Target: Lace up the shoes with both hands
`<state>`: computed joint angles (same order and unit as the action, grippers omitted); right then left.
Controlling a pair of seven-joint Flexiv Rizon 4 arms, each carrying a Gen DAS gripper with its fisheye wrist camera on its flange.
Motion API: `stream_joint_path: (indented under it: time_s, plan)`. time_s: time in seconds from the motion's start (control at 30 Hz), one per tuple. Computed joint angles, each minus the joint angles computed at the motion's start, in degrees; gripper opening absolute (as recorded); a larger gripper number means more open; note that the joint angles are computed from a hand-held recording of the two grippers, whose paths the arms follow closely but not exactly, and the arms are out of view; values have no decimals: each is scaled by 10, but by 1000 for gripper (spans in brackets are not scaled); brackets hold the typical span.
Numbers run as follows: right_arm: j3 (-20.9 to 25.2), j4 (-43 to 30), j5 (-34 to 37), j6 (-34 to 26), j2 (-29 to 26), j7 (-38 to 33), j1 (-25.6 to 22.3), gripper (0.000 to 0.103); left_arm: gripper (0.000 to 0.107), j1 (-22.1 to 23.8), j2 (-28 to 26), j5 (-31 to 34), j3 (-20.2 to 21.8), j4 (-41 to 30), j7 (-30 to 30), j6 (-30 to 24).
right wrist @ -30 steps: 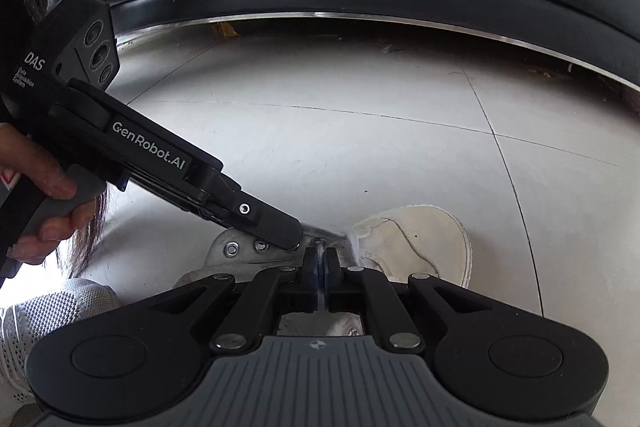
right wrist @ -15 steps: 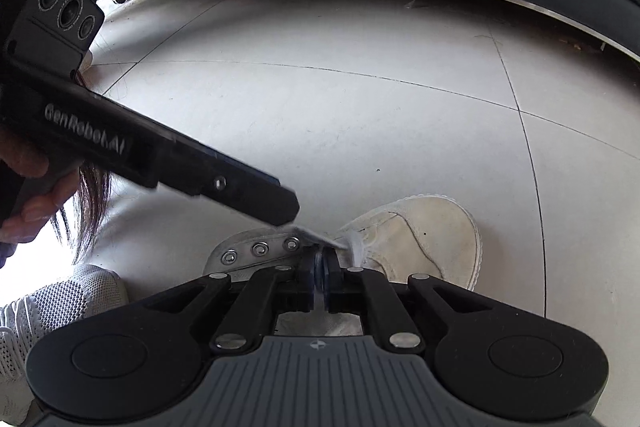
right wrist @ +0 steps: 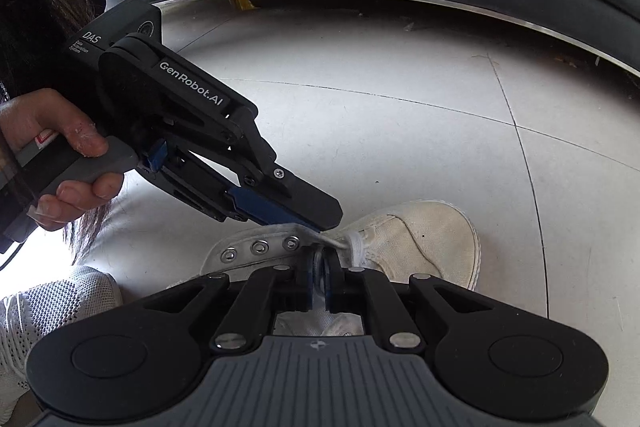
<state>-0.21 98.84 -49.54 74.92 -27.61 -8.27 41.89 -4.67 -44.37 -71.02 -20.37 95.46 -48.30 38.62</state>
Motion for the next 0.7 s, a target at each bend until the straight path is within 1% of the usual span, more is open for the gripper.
stream_joint_path:
  time_s: [0.07, 0.1, 0.13, 0.17, 0.2, 0.27, 0.37, 0.43, 0.5, 0.63, 0.7]
  plan:
    - [0, -5, 0, -24, 1, -1, 3, 27, 22, 3, -1, -5, -2, 2, -3, -5]
    - [1, -4, -1, -27, 1, -1, 2, 28, 21, 3, 1, -3, 0, 3, 3, -4]
    - [2, -1, -1, -18, 1, 2, -3, 28, 21, 2, 4, -1, 1, 4, 10, -3]
    - [6, -1, 4, -17, 2, 0, -6, 28, 18, 1, 7, 0, 2, 6, 17, -1]
    - [13, -7, 12, -27, 0, -10, -8, 27, 16, 1, 9, -3, 0, 8, 23, -2]
    - [22, -18, 24, -44, -2, -31, -9, 27, 16, 2, 14, -11, -3, 11, 34, -6]
    - [19, -15, 25, -47, 2, -28, -6, 27, 16, -1, 12, -14, 0, 6, 25, -9]
    - [20, -22, 28, -53, 1, -30, -5, 27, 16, -7, 16, -6, 8, 7, 25, 4]
    - [24, -21, 30, -60, 5, -39, -6, 29, 16, -3, 16, -4, 8, 8, 24, -1]
    - [32, -19, 33, -65, 15, -55, -7, 38, 16, -1, 19, -17, 7, 12, 22, 4]
    - [37, -8, 34, -57, 24, -57, -11, 38, 16, 0, 20, -19, 7, 13, 22, 4]
